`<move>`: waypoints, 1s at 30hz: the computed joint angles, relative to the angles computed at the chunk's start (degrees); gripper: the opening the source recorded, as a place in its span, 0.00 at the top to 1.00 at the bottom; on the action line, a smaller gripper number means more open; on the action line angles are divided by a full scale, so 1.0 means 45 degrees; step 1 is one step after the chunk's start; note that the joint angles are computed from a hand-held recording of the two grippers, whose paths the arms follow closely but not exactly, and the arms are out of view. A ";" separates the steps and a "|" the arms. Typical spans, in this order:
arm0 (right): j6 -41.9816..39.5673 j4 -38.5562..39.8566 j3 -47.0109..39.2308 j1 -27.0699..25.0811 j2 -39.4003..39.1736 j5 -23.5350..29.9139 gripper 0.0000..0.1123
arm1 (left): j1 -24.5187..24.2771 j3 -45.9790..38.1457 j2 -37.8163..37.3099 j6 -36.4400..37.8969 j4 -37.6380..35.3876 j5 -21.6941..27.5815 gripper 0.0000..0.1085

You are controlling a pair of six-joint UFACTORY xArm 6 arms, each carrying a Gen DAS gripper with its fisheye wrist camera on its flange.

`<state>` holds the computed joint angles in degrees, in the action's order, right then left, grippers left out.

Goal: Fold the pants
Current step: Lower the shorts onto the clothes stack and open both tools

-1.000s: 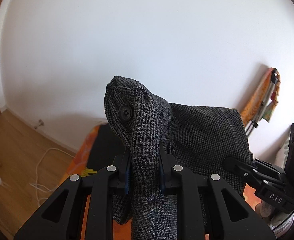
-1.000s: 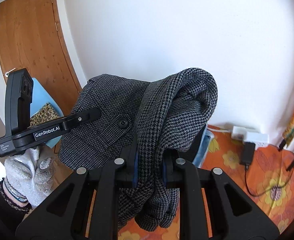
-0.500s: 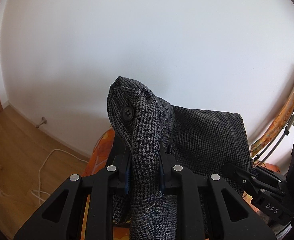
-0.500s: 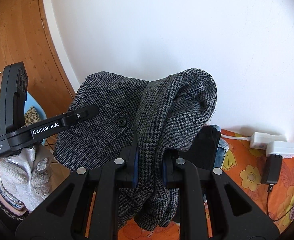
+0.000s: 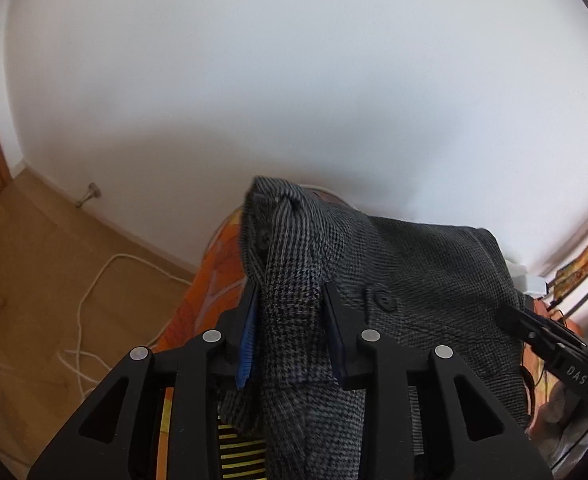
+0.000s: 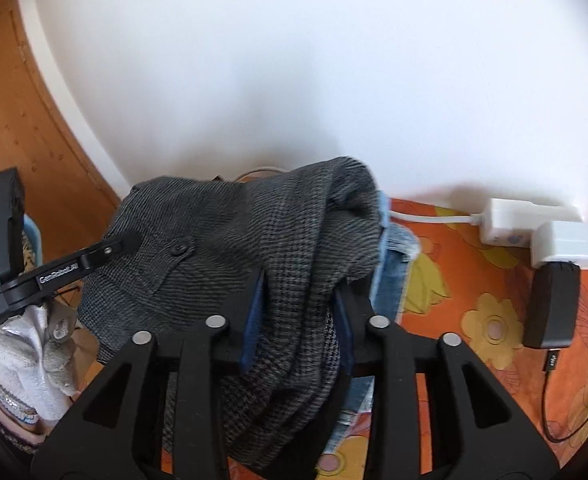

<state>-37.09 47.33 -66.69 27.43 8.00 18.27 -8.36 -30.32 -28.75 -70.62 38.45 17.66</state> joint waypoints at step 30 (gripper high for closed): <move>0.0118 -0.2406 0.6125 -0.1074 -0.8090 0.0484 0.46 | -0.8425 -0.1024 -0.4055 -0.4087 0.3228 0.9378 0.62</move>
